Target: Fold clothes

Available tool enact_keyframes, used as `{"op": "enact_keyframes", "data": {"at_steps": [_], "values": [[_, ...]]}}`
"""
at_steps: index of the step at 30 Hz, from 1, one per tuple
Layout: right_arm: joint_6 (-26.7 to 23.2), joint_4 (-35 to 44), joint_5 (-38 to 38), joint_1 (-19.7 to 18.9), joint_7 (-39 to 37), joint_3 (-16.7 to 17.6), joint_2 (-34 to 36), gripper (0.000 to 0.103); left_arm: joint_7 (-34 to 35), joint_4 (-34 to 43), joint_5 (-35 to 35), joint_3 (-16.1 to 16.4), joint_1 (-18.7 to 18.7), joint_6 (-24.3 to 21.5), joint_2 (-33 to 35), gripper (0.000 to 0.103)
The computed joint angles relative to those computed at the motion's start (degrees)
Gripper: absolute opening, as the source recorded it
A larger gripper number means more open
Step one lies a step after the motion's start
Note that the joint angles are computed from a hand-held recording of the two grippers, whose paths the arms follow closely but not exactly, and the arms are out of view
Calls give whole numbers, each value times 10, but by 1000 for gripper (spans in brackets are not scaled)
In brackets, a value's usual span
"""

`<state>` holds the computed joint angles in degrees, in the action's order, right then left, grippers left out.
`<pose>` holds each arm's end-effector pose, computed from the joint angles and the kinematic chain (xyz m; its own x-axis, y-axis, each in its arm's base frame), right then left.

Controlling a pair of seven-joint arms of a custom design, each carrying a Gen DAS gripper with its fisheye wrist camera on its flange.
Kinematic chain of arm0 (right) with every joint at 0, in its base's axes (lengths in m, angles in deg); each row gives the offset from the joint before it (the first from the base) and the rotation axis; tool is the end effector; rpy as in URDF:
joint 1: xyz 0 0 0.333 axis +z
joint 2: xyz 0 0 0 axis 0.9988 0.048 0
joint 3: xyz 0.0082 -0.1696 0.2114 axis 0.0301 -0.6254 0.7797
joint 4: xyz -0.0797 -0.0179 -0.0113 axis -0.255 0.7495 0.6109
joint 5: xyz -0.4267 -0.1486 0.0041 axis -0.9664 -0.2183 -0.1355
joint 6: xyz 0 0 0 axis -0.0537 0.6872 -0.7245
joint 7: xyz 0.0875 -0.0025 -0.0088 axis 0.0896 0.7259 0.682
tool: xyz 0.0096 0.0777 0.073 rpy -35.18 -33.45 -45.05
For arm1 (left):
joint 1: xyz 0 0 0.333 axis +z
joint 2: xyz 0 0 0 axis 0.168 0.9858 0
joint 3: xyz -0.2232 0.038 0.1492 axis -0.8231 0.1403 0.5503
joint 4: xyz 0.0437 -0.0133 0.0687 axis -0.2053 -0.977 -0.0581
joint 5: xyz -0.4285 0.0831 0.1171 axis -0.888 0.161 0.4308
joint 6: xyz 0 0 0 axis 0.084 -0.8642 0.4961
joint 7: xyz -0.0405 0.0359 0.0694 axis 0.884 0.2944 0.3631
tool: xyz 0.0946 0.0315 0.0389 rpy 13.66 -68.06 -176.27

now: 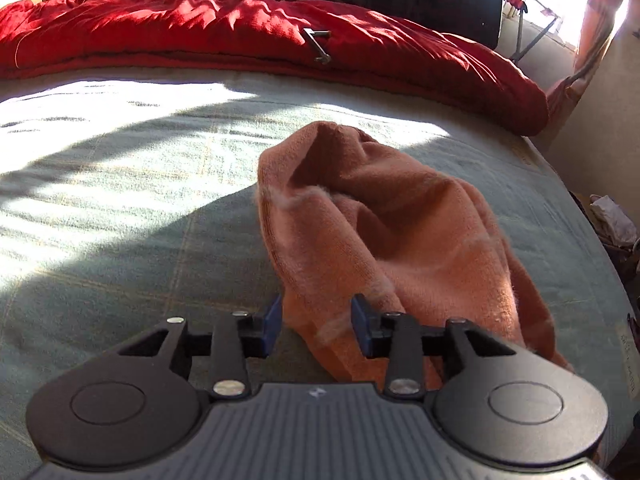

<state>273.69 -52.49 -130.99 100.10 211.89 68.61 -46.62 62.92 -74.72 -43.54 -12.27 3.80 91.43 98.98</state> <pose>0.5167 0.1258 0.3778 0.1266 -0.8745 -0.4683 -0.5530 0.3297 -0.7652 0.7873 -0.2430 0.3916 -0.2575 -0.9196 0.2966 -0.8148 0.0417 -0.5782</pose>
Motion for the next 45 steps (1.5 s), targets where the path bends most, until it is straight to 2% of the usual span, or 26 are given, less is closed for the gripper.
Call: {"op": "enact_keyframes", "data": {"at_steps": [5, 7, 15, 18, 19, 21, 24, 28, 31, 32, 34, 36, 38, 40, 41, 43, 45], "values": [[-10, -32, 35, 14, -32, 6, -33, 103, 29, -134, -115, -61, 62, 25, -74, 38], [-14, -46, 56, 24, -51, 5, -46, 103, 42, -169, -155, -73, 74, 39, -94, 38], [-26, -91, 126, 62, -116, -10, -89, 103, 110, -256, -336, -118, 119, 78, -140, 38], [-31, -101, 161, 70, -144, -12, -96, 103, 179, -274, -433, -143, 143, 81, -150, 49], [-31, -103, 170, 76, -150, -16, -97, 103, 195, -276, -456, -146, 145, 80, -151, 49], [-34, -101, 179, 94, -158, -33, -94, 103, 205, -273, -457, -132, 128, 80, -151, 49], [-43, -98, 197, 117, -178, -49, -90, 103, 172, -256, -423, -97, 88, 86, -137, 48], [-56, -99, 229, 133, -219, -54, -91, 103, 184, -236, -475, -117, 101, 85, -106, 46], [-66, -96, 256, 142, -244, -57, -88, 103, 204, -232, -497, -127, 99, 108, -95, 46], [-69, -94, 265, 147, -250, -60, -86, 103, 208, -233, -501, -129, 97, 120, -93, 43], [-75, -91, 270, 172, -253, -83, -84, 103, 216, -235, -498, -131, 94, 136, -94, 19], [-82, -90, 280, 186, -266, -94, -85, 103, 228, -245, -497, -135, 95, 158, -102, 15], [-85, -90, 305, 174, -290, -75, -83, 103, 244, -250, -508, -147, 101, 179, -106, 14], [-86, -89, 329, 166, -310, -61, -81, 103, 252, -241, -525, -161, 113, 167, -95, 14], [-86, -88, 331, 178, -314, -73, -79, 103, 245, -235, -527, -160, 114, 156, -90, 14], [-87, -84, 332, 207, -319, -101, -78, 103, 225, -233, -504, -143, 99, 153, -91, 14], [-91, -85, 347, 208, -338, -97, -80, 103, 199, -244, -458, -119, 79, 167, -107, 9]]}}
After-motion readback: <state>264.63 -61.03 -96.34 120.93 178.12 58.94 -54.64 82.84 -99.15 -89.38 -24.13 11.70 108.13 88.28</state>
